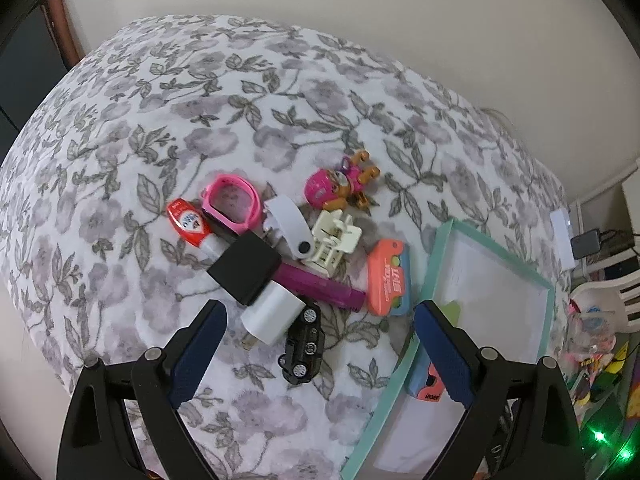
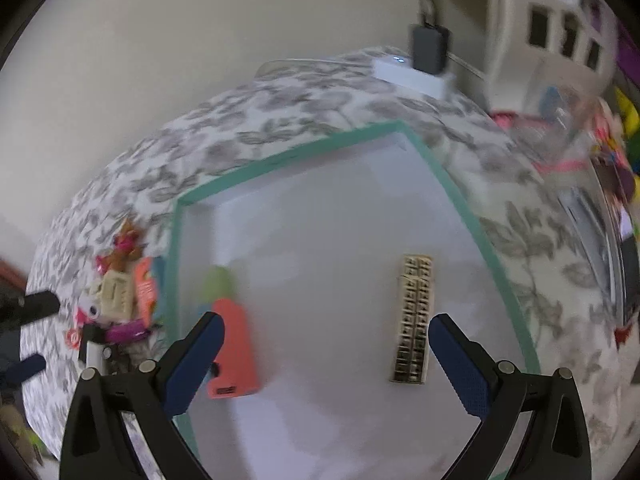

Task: Organize rigid objects
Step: 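Reach both tools back to the pile toward the toy car and white charger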

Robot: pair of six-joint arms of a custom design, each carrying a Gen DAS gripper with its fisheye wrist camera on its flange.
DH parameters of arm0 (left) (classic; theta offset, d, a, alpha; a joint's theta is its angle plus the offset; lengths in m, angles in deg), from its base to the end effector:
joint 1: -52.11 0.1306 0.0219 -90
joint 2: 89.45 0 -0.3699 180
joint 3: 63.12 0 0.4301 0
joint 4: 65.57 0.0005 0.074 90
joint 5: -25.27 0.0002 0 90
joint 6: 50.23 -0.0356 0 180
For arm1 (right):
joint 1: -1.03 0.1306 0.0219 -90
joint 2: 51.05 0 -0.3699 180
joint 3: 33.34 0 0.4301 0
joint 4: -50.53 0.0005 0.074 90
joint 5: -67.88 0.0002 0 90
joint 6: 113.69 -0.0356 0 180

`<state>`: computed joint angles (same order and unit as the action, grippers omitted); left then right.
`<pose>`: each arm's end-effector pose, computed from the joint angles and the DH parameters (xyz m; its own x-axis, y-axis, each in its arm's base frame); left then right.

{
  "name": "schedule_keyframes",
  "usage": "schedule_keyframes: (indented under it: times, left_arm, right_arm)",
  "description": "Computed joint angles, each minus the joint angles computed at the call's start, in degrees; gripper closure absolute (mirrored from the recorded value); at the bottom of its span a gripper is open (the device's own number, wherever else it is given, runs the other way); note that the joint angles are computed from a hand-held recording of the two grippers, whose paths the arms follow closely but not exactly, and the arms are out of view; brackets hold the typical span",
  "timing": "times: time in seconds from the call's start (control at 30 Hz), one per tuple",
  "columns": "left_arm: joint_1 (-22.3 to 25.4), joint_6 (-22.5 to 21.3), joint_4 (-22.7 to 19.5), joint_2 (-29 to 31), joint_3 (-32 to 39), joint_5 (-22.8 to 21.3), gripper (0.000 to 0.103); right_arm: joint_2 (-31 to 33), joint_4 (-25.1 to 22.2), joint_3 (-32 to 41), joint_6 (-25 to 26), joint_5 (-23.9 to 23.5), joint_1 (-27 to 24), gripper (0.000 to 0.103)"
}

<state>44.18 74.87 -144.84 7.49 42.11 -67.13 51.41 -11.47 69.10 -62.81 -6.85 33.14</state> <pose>0.5228 -0.0718 0.4562 -0.8376 -0.4634 -0.2894 -0.4367 0.8862 -0.1550 0.4986 0.3012 0.3959 -0.8378 0.1928 -0.5107 0.1553 0.9811 0.1156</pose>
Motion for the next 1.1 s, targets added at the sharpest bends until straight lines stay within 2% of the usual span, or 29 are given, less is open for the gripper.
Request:
schedule_keyframes:
  times: [0.07,0.17,0.3,0.4,0.5,0.63,0.73,0.83,0.97,1.1]
  left_arm:
    - [0.3,-0.5,-0.2,-0.2,0.1,-0.8,0.008]
    - [0.7,-1.2,-0.6,-0.6,0.3,-2.9,0.008]
    - [2.1,-2.6,-0.1,-1.6,0.1,-3.3,0.008]
    - [3.3,-3.7,0.0,-2.3,0.0,-4.4,0.008]
    - [4.5,-4.8,-0.4,-2.8,-0.1,-5.8,0.008]
    - [6.2,-6.7,-1.1,-3.4,-0.2,-8.1,0.008]
    - [7.3,-7.4,-1.9,-3.6,-0.4,-10.1,0.008]
    - [8.5,-7.8,-3.0,-3.6,-0.7,-11.6,0.008]
    - [10.3,-7.2,-3.2,-3.7,-1.6,-9.1,0.008]
    - [11.2,-6.5,-3.9,-3.1,-2.4,-8.7,0.008]
  right_arm:
    - [0.7,-0.5,1.7,2.7,1.6,1.0,0.000]
    - [1.5,-0.9,4.0,4.0,2.3,2.0,0.000]
    - [0.6,0.5,5.2,1.3,7.0,3.2,0.000]
    - [0.7,0.8,6.5,-0.4,7.6,3.6,0.000]
    - [2.3,-0.8,9.2,0.3,7.8,4.2,0.000]
    - [5.1,-2.7,13.8,2.1,6.5,5.5,0.000]
    - [8.5,-4.6,19.2,5.5,4.8,7.0,0.000]
    - [12.7,-8.5,25.1,7.0,4.3,8.4,0.000]
    - [15.7,-10.5,28.0,5.1,0.1,8.8,0.000]
    - [17.7,-11.3,28.5,4.4,-3.8,9.1,0.001]
